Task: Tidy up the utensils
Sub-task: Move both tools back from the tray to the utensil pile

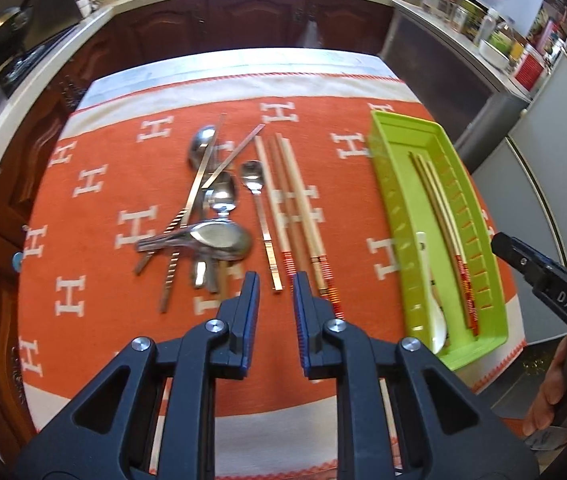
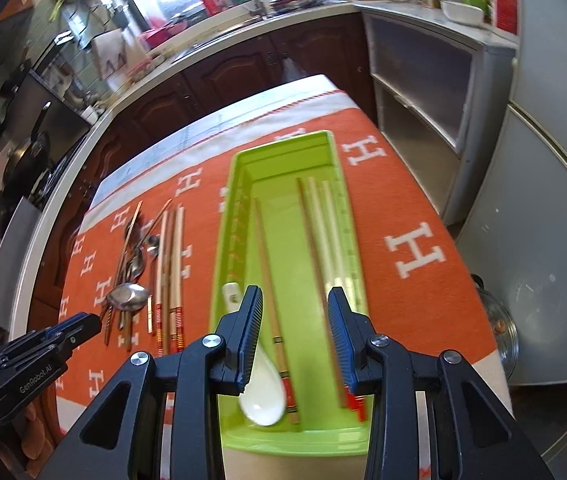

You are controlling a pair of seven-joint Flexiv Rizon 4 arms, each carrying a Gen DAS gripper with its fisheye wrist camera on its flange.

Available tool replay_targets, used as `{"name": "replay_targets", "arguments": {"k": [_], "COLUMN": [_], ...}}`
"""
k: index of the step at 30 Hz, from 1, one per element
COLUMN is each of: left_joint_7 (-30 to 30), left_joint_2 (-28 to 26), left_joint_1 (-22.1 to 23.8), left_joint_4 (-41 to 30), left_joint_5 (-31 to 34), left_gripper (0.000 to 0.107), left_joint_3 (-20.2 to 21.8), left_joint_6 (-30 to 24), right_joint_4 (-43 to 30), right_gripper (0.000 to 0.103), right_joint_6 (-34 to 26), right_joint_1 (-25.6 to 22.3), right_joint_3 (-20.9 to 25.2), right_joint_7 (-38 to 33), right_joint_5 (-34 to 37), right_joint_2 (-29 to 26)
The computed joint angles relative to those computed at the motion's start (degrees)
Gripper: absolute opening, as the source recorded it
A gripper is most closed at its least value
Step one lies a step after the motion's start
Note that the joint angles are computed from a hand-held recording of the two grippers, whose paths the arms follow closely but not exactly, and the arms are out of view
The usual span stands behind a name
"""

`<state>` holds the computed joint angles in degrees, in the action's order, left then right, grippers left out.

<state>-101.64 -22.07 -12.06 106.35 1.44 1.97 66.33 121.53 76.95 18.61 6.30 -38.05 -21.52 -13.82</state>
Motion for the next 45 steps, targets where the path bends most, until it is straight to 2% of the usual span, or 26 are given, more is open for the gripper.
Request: {"name": "replay_targets", "arguments": {"k": [7,12,17,32,39,42,45], "left_joint_7": [-1.50,-2.02,-1.62,-1.84,5.56,9.23,16.17], "left_joint_2": [2.58,3.29,3.13,0.03,-2.43,-3.71,-5.27], "left_joint_1": [1.55,3.24,5.15,6.98,10.96,11.34,13.45], "left_joint_4": [3.79,5.70,7.07,6.11,5.88,4.81,4.29], "left_joint_5": [1.35,1.34,0.25,0.37,-6.76,-8.08,-10.54], "left_gripper": [0.014,0.014,0.015,0.015,0.015,0.015,0.015], "left_joint_3": [1.98,2.52,2.65,4.10,-0.35,-0.99,-4.14], "left_joint_6": [2.44,3.52,4.21,5.01,6.43,7.37,8.97], "right_joint_4": [-3.65,-7.42,-11.44,-21.92,-25.79,-27.25,-28.74], "right_gripper": [0.035,0.035,0.035,0.035,0.035,0.035,0.035], "right_joint_6": [-3.28,-5.79,-7.93,-13.07,-14.69,-15.27,-15.59], "right_joint_1": [2.77,4.12,5.66,7.95,7.64,7.66,7.42], "right_joint_3": [1.30,2.69,3.38,3.69,4.58,4.86,5.67], "right_joint_7": [-0.50,-3.55,-6.07,-12.16,-14.99,-16.08,-17.85], "right_joint_5": [-1.70,-0.81,0.38,4.77,7.89,8.89,10.44], "right_joint_2": [-0.88,-2.89,-5.52,-13.77,-17.18,-18.65,-19.85]}}
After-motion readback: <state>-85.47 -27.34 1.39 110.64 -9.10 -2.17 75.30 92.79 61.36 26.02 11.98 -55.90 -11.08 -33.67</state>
